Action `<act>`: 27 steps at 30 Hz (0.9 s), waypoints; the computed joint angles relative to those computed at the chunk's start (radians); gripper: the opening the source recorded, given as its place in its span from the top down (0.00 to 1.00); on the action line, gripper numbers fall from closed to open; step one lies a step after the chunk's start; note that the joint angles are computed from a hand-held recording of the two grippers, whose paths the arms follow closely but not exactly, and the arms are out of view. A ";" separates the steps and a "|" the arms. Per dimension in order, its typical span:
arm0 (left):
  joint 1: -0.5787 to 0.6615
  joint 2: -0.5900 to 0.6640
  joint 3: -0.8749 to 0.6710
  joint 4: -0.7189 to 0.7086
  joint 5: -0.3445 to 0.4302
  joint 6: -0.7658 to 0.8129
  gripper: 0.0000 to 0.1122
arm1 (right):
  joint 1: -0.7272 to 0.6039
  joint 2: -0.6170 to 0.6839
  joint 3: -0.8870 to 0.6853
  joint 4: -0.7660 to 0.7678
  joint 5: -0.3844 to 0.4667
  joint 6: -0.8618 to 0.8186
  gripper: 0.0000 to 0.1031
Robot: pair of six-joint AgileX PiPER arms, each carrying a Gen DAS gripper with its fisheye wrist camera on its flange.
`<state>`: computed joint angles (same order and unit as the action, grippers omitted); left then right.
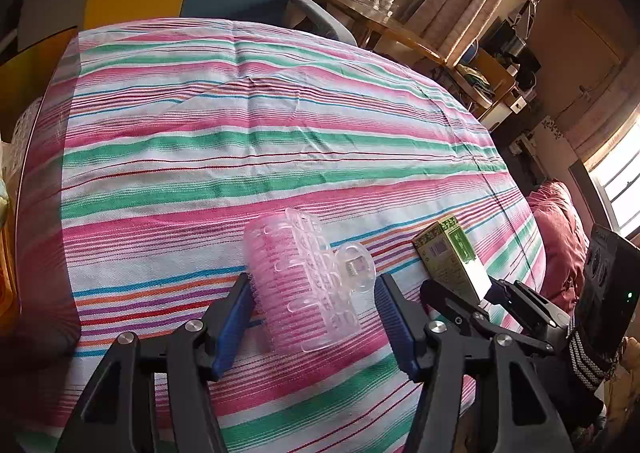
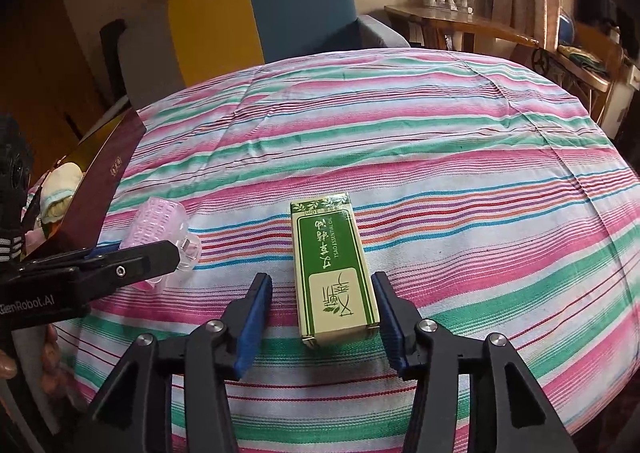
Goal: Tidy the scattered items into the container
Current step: 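Grasp the green tea box with the right tool while the left tool grasps the pink roller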
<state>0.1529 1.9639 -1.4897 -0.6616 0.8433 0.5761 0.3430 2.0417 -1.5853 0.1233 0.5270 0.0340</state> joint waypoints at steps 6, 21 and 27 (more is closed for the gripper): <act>-0.009 -0.029 0.042 0.014 -0.045 0.013 0.55 | 0.029 -0.008 0.018 -0.151 -0.020 0.110 0.60; 0.024 -0.101 0.147 -0.026 -0.078 0.113 0.56 | 0.024 -0.041 0.054 -0.111 -0.026 0.131 0.70; 0.054 -0.143 0.187 -0.068 -0.084 0.174 0.59 | 0.019 -0.050 0.060 0.058 -0.021 0.017 0.70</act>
